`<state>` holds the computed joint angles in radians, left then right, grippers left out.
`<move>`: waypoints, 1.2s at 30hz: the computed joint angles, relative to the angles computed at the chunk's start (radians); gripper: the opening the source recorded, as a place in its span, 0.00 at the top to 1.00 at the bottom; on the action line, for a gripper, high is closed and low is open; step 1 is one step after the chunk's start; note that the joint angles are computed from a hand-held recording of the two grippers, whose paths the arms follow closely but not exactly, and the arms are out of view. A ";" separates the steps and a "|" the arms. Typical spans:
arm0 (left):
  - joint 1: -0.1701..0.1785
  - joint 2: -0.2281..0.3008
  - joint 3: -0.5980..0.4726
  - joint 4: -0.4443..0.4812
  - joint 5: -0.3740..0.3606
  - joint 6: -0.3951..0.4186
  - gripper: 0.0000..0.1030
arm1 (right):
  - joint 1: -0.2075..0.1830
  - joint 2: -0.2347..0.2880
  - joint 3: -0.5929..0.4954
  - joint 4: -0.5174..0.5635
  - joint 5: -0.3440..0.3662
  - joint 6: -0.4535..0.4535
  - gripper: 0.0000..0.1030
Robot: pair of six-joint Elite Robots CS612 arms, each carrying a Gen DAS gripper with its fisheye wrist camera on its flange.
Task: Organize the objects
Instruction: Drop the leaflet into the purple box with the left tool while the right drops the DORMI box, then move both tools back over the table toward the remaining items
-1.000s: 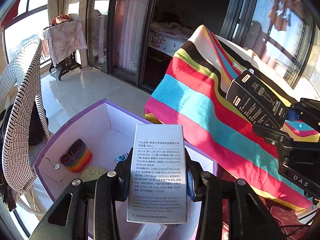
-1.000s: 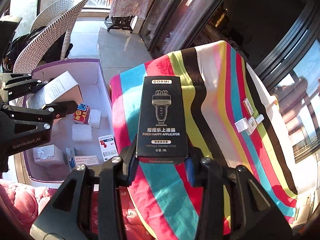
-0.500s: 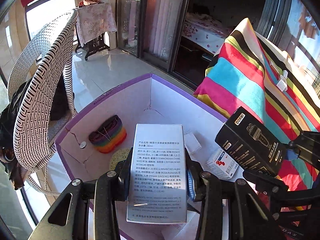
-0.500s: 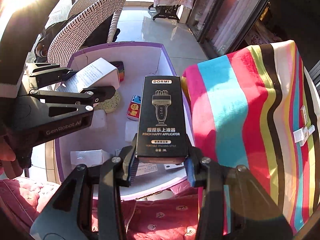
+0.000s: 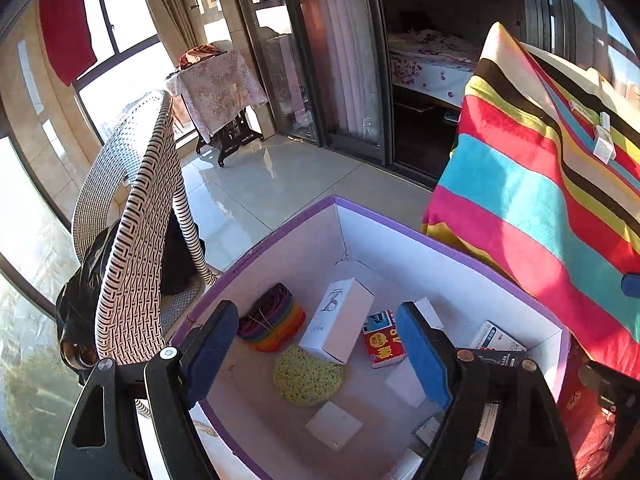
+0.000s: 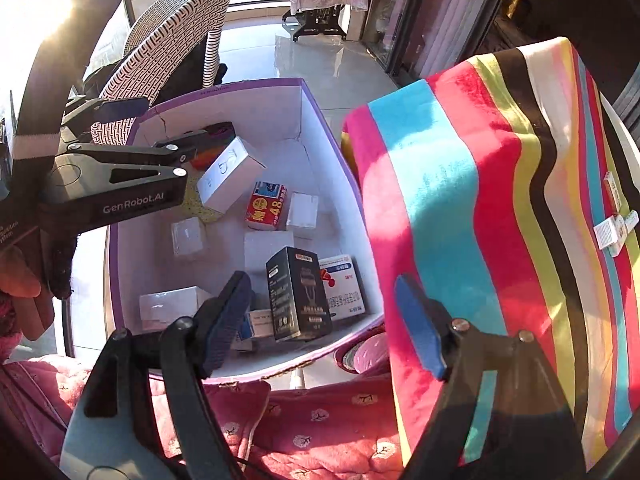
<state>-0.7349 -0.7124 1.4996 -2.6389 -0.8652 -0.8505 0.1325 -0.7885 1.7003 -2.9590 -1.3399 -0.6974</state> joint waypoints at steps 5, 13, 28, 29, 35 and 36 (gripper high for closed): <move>-0.017 0.050 -0.132 -0.008 -0.013 0.181 0.19 | -0.069 -0.009 0.005 -0.054 -0.004 0.134 0.22; -0.037 0.158 -0.377 0.041 -0.049 0.362 0.19 | -0.166 0.042 -0.079 -0.097 -0.073 0.329 0.17; -0.014 0.338 -0.770 0.267 -0.104 0.400 0.19 | -0.176 0.337 -0.617 0.171 -0.183 0.604 0.11; -0.013 0.349 -0.792 0.280 -0.103 0.402 0.19 | -0.177 0.353 -0.647 0.180 -0.188 0.616 0.11; -0.006 0.405 -0.910 0.351 -0.121 0.399 0.19 | -0.178 0.432 -0.815 0.268 -0.203 0.638 0.09; -0.005 0.414 -0.929 0.363 -0.124 0.398 0.19 | -0.178 0.436 -0.825 0.276 -0.200 0.631 0.09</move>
<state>-0.7403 -0.2981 0.5708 -2.2760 -0.9893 -0.4525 -0.0460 -0.3524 0.8750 -2.6826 -1.5398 -0.0666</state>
